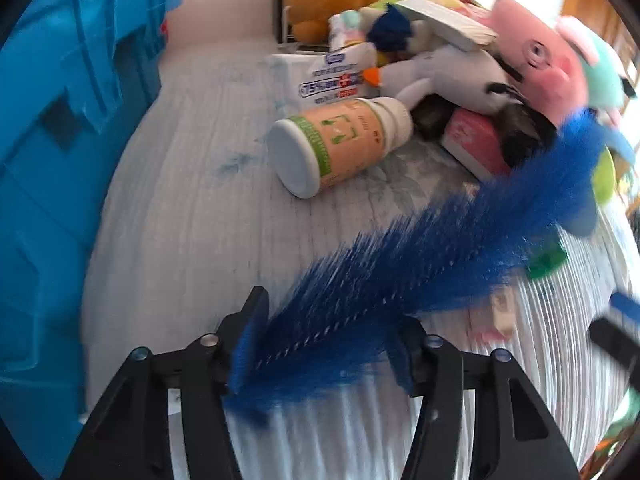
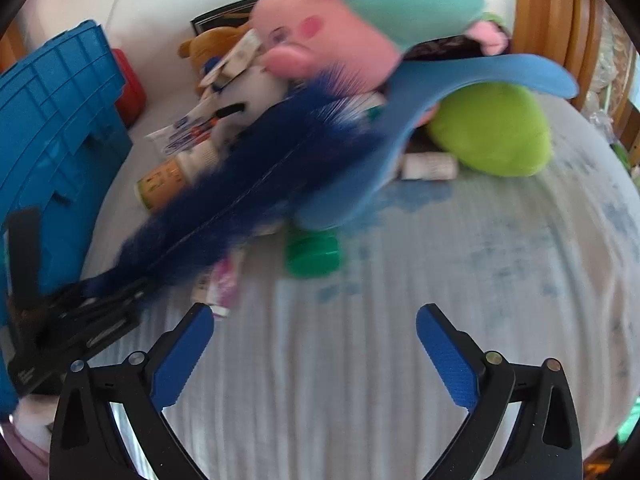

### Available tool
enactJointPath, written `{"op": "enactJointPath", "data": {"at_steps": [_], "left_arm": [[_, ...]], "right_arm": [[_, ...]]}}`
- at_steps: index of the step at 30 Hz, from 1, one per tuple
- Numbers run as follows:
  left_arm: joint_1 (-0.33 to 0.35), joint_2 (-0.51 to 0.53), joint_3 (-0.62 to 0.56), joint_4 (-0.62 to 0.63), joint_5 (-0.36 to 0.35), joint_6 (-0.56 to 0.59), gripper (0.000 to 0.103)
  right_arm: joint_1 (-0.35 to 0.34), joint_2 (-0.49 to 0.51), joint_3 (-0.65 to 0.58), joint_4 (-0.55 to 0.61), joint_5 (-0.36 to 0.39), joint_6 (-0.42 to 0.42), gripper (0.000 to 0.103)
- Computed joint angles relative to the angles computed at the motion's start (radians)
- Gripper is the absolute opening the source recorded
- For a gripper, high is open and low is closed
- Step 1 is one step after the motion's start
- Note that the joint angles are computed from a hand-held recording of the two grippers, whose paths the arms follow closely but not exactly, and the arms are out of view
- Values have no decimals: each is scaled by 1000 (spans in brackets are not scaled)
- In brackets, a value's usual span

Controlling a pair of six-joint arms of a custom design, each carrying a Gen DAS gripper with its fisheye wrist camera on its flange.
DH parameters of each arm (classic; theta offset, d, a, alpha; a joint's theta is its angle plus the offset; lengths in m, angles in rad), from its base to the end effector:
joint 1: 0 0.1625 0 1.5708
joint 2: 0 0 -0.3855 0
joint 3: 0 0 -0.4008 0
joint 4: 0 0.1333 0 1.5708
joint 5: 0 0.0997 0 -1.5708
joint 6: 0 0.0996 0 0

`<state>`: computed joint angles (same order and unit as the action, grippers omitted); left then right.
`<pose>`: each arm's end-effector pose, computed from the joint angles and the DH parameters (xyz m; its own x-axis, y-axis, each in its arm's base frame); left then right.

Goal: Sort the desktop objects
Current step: 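Grasp the blue feather duster with left while right grasps white barcode box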

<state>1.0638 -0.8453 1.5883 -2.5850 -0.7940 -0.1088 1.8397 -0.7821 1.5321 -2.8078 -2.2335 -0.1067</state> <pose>-0.1458 -0.6809 0.1381 -0.7612 0.0896 -0.6423 0.3874 0.8570 -0.3396 0.2532 -0.6476 0.1383 -0.8067 -0.0230 0.5905 -0.3225 0.8544 -0.4074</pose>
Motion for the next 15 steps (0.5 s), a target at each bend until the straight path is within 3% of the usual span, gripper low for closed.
{"op": "enactJointPath", "data": {"at_steps": [1, 4, 7, 10, 11, 12, 13, 15], "left_arm": [[-2, 6, 3, -22, 7, 13, 50], [-22, 8, 38, -92, 39, 101, 46], [-31, -15, 68, -94, 23, 111, 43], [-31, -31, 70, -58, 5, 74, 40], [-28, -29, 67, -52, 0, 66, 39], [-32, -34, 72, -41, -6, 56, 38], [-40, -37, 82, -36, -3, 50, 36], [-54, -45, 97, -15, -9, 27, 33]], "right_arm": [[4, 19, -6, -14, 3, -4, 97], [14, 75, -37, -3, 6, -6, 64], [13, 118, -56, -26, 22, -23, 63], [7, 145, -66, -77, 39, -55, 51], [3, 149, -70, -82, 47, -64, 43], [-4, 150, -74, -74, 61, -66, 26], [-9, 147, -76, -55, 73, -60, 17], [-12, 127, -59, -43, 73, -47, 17]]}}
